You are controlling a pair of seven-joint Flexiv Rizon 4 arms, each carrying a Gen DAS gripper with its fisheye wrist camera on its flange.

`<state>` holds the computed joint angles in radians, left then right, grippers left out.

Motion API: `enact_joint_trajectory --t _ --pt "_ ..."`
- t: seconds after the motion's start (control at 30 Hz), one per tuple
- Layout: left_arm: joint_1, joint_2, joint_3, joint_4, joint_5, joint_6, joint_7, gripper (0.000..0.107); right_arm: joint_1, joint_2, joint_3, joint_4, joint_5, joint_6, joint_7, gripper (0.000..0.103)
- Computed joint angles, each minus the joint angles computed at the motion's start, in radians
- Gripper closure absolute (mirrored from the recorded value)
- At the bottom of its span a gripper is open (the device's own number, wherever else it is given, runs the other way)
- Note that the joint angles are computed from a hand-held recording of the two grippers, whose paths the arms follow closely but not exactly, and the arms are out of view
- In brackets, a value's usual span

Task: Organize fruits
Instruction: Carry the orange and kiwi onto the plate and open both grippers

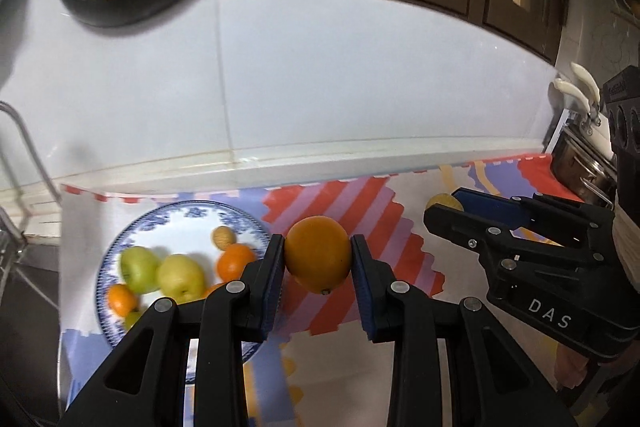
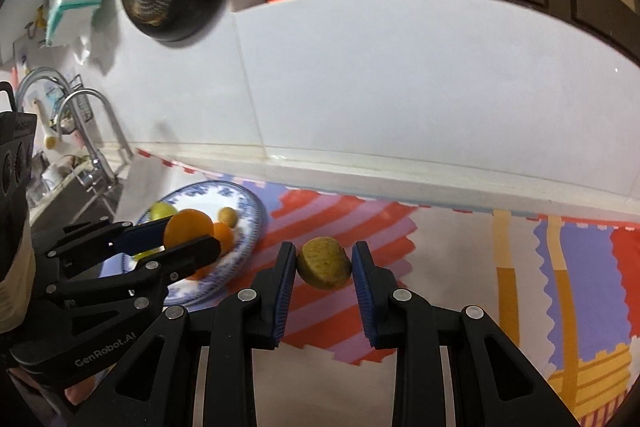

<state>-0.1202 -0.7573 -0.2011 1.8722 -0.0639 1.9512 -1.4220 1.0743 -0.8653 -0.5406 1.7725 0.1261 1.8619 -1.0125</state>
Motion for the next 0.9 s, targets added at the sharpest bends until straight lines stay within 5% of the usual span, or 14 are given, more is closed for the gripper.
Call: enact_joint_trajectory --t 0.53,0.9 --pt "0.037 0.106 0.064 0.163 0.011 0.093 -0.054 0.074 0.123 0.004 -0.061 -0.025 -0.008 -0.018 -0.002 0.073" --pt "0.084 0.119 0.074 0.185 0.026 0.098 -0.049 0.074 0.103 -0.029 -0.044 -0.118 -0.076 -0.058 0.029 0.073"
